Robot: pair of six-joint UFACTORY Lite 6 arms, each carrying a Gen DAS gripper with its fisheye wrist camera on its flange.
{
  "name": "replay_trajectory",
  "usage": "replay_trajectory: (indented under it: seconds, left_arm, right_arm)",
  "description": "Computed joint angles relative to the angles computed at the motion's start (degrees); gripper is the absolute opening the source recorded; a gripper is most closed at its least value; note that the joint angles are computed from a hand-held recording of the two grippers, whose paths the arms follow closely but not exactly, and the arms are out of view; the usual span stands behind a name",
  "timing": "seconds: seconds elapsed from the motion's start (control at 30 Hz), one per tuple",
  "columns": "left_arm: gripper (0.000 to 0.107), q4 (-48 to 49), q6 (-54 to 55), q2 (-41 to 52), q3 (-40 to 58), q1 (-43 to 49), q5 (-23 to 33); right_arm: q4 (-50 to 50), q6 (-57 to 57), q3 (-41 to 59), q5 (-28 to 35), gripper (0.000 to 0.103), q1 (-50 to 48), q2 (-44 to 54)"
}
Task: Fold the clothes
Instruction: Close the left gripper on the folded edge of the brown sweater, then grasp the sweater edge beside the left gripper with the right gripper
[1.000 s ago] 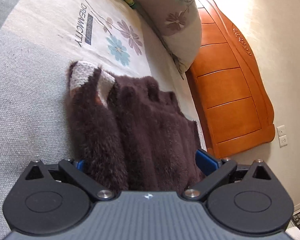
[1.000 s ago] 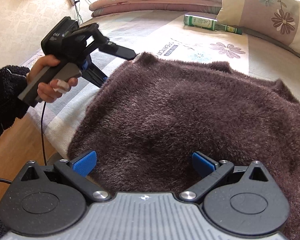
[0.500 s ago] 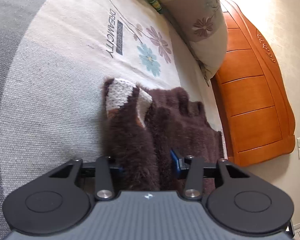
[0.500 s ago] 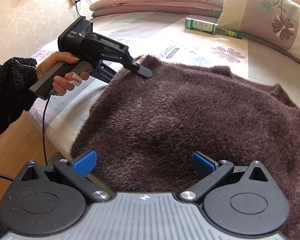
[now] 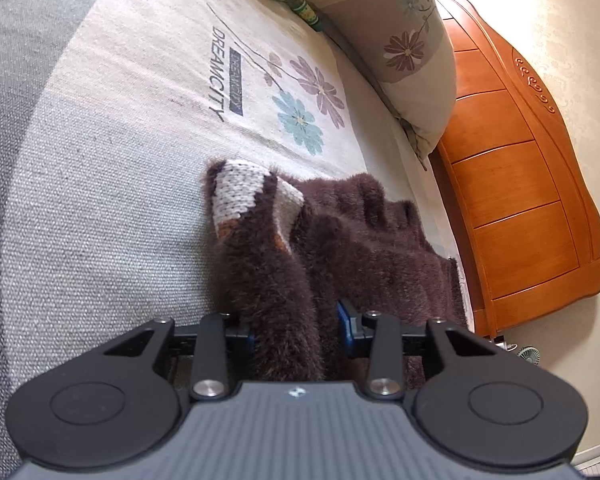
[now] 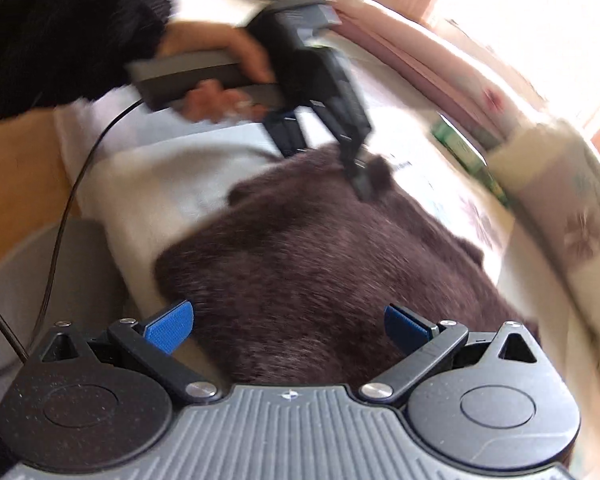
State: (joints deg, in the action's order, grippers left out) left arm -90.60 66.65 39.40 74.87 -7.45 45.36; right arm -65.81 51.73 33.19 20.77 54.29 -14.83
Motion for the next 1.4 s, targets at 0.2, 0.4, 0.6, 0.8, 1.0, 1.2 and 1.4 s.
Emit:
replay_trajectory:
  seconds: [0.2,0.4,0.6,0.8,1.0,1.2,1.4]
  left_arm:
    - [0.037,-3.59,4.00,-1.69,-3.02,-0.31,-1.01]
    - [0.037,-7.54,8.16,-2.90,-5.88,-0.43,-1.14]
    - [0.037,-10.36,10.51,-4.26,-8.52,-0.84,-1.72]
    - [0.037,-9.41,9.18,-4.14,-7.84,-1.01,-2.12]
    - [0.037,-10.17,9.07,-4.39,-8.21,-1.24,-2.51]
    - [0.037,-10.97,8.48,-5.02,-8.60,-2.18,-4.09]
    - [0.037,-12.47,8.70,-6.42,-9.60,-3.67,-6.71]
  right_arm:
    - [-18.97,16.13,1.28,9.92,0.103,8.94,10.42]
    - [-25.80,19.68,1.25,22.96,0.103,17.24,15.39]
    - [-30.98,22.68,-1.73,30.02,0.103,19.50,17.52]
    - [-34.72,26.88,4.03,36.67,0.103,20.48,27.98]
    - [-31.79,32.43,8.65,40.96,0.103,21.69,34.10]
    - [-28.95,34.57,9.03,41.34,0.097,22.62,34.01]
    - [-27.57,35.25,12.21,45.51,0.092,25.23,39.23]
